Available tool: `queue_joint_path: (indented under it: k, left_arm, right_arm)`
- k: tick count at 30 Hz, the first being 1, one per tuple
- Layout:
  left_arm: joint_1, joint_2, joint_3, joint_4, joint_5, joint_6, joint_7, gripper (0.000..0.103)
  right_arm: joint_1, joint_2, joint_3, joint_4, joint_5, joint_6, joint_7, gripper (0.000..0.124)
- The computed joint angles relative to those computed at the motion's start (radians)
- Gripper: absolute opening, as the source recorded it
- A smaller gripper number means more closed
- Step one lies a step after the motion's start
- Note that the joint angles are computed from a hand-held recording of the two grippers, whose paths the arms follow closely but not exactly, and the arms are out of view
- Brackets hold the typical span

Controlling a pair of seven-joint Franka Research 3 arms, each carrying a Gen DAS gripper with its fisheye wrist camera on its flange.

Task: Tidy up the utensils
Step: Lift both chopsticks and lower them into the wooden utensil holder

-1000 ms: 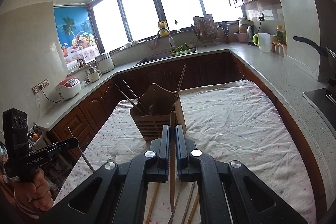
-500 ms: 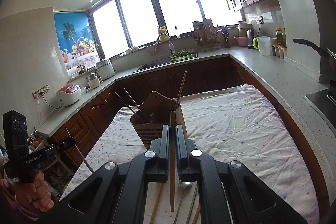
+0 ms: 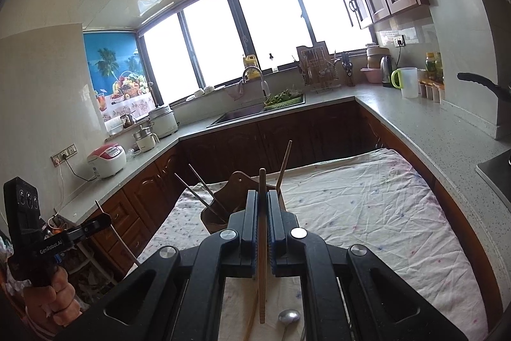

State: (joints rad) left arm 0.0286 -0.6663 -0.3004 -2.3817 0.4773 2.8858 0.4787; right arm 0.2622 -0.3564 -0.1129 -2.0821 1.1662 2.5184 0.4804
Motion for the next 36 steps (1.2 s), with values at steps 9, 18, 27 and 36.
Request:
queue_joint_path:
  k: [9, 18, 27, 36]
  left_arm:
    - [0.17, 0.075, -0.045, 0.114, 0.098, 0.074, -0.061, 0.004]
    - [0.368, 0.186, -0.144, 0.239, 0.252, 0.116, -0.22, 0.004]
    - [0.475, 0.274, -0.209, 0.283, 0.464, 0.117, -0.495, 0.004]
    - [0.394, 0.355, -0.17, 0.279, 0.583, 0.077, -0.598, 0.004]
  right_arm:
    - [0.011, 0.123, 0.024, 0.165, 0.088, 0.026, -0.008, 0.005]
    - [-0.008, 0.246, 0.077, 0.313, 0.154, 0.087, -0.005, 0.005]
    - [-0.02, 0.339, 0.135, 0.374, 0.233, 0.162, -0.09, 0.005]
    - [-0.042, 0.402, 0.163, 0.353, 0.158, 0.174, -0.011, 0.005]
